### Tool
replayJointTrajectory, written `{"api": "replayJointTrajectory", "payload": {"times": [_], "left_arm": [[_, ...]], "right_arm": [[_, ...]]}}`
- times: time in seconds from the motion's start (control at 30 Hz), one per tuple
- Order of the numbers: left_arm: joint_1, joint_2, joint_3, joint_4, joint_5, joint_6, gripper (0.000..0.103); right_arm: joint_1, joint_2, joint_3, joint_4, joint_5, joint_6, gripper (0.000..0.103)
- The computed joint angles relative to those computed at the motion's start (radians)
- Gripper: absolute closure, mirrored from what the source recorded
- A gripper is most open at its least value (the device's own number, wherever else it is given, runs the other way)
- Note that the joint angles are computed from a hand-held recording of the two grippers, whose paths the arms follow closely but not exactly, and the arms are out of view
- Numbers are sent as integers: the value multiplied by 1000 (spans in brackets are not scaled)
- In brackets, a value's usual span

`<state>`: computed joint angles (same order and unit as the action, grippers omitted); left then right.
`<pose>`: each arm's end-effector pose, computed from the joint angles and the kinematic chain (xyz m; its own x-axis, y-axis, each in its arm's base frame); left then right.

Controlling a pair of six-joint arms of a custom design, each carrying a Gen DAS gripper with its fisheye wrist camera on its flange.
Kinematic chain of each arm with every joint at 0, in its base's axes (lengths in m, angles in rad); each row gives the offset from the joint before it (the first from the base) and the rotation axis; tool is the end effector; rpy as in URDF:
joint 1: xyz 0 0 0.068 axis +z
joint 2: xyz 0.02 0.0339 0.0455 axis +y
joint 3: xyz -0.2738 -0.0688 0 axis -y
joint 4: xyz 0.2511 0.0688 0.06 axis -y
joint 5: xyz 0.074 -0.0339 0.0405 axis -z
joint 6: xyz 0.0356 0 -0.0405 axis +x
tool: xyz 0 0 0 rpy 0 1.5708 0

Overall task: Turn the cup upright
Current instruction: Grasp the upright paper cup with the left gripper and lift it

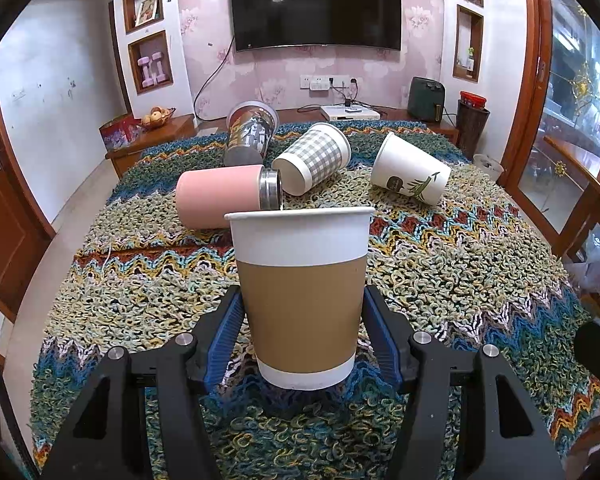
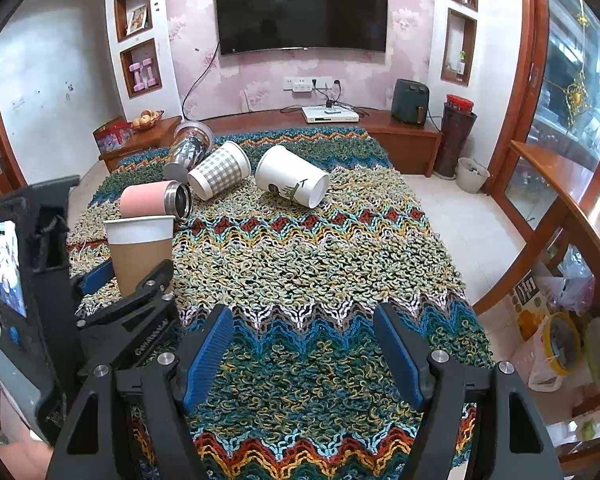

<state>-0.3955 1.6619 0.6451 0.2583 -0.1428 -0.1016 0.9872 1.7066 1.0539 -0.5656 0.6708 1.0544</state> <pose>0.2856 -0.1137 0.1290 -0.6605 0.1670 -0.7321 0.2202 0.9752 0.0238 0.1993 0.2617 0.1843 -0.7209 0.1444 -0.6778 0.1854 0.9826 0.0122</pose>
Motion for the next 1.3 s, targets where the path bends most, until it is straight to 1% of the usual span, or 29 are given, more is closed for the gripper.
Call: {"api": "replayJointTrajectory", "payload": {"times": [0.27,0.53,0.73,1.3], "left_arm": [[-5,37,-27,88,-3,-11,40],[-31,76,-69,217,-48,1,40],[-36,120,-79,262,-45,-1,39],[-43,40,-139,222,-35,-14,39]], "right_arm": [[13,12,14,-3,27,6,30],[13,16,12,9,25,4,30],[13,16,9,10,29,8,30],[42,5,9,-4,42,25,30]]}}
